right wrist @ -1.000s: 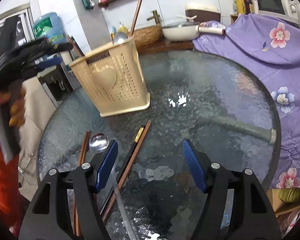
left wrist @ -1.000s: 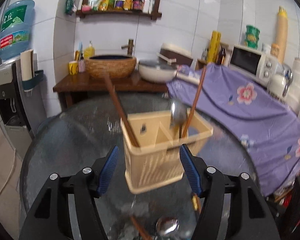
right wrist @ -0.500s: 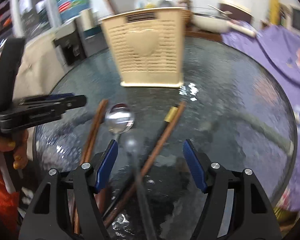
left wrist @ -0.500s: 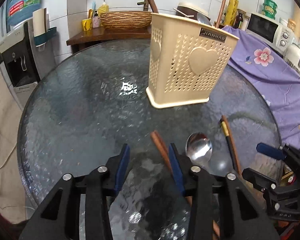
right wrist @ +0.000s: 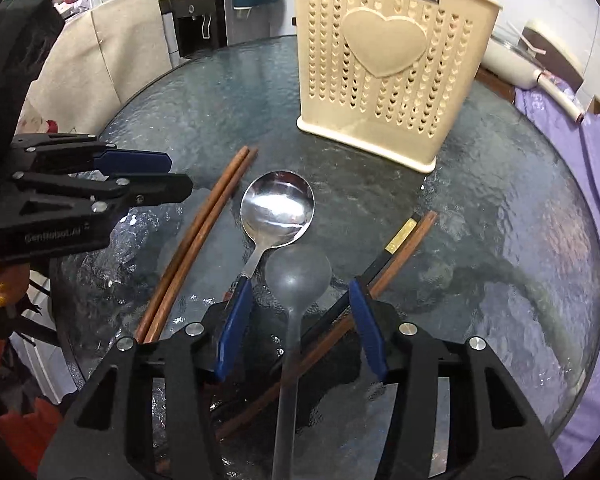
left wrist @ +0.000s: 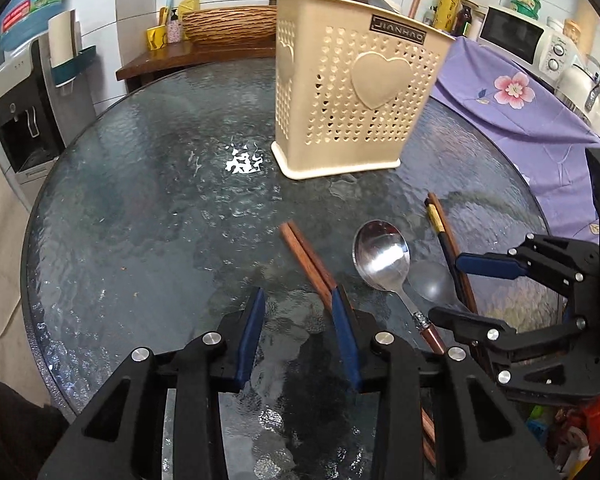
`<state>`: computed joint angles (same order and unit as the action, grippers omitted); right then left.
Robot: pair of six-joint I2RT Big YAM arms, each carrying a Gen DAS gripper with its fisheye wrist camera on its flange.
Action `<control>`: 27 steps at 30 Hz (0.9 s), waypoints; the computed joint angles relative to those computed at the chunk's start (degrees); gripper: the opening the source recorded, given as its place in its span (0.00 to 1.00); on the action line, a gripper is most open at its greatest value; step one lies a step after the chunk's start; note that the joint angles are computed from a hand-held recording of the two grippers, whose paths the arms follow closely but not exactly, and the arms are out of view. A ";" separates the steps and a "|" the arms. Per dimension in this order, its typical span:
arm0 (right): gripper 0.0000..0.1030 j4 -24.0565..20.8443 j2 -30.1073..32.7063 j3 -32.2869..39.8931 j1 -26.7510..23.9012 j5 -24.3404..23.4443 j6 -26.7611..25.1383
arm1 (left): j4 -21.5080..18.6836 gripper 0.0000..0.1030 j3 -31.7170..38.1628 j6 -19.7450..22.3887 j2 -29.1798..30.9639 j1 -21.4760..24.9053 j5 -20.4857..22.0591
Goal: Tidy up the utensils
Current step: 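Move both grippers down over the remaining chopsticks and spoons, then close the left gripper on a wooden chopstick while the right gripper closes on the grey ladle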
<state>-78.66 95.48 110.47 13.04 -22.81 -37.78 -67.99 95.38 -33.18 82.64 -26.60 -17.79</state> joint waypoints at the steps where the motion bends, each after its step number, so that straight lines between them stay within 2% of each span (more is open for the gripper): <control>1: 0.49 -0.15 0.14 0.23 0.06 0.28 -0.39 | 0.04 0.33 0.02 -0.12 0.10 -0.08 0.11; 6: 0.47 -0.47 0.56 1.06 1.06 1.78 -2.17 | -0.10 0.33 0.06 -0.15 0.39 -0.19 0.46; 13: 0.38 -2.21 2.00 3.57 2.36 3.07 -2.46 | -0.46 0.33 0.67 0.09 1.03 0.22 1.85; 21: 0.37 -4.56 3.79 6.74 2.87 2.39 -2.65 | -1.66 0.30 2.21 0.76 2.84 -0.10 1.19; 24: 0.37 -2.99 3.58 6.59 3.11 5.47 -2.67 | -1.72 0.29 1.92 0.61 2.87 -0.20 0.94; 27: 0.38 -4.02 3.70 7.14 2.87 4.75 -3.47 | -2.40 0.29 2.13 0.60 2.89 -0.14 0.75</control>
<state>-82.68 99.18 117.60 15.91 -18.06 -41.25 -70.39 97.51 -32.58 85.53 -26.74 -17.05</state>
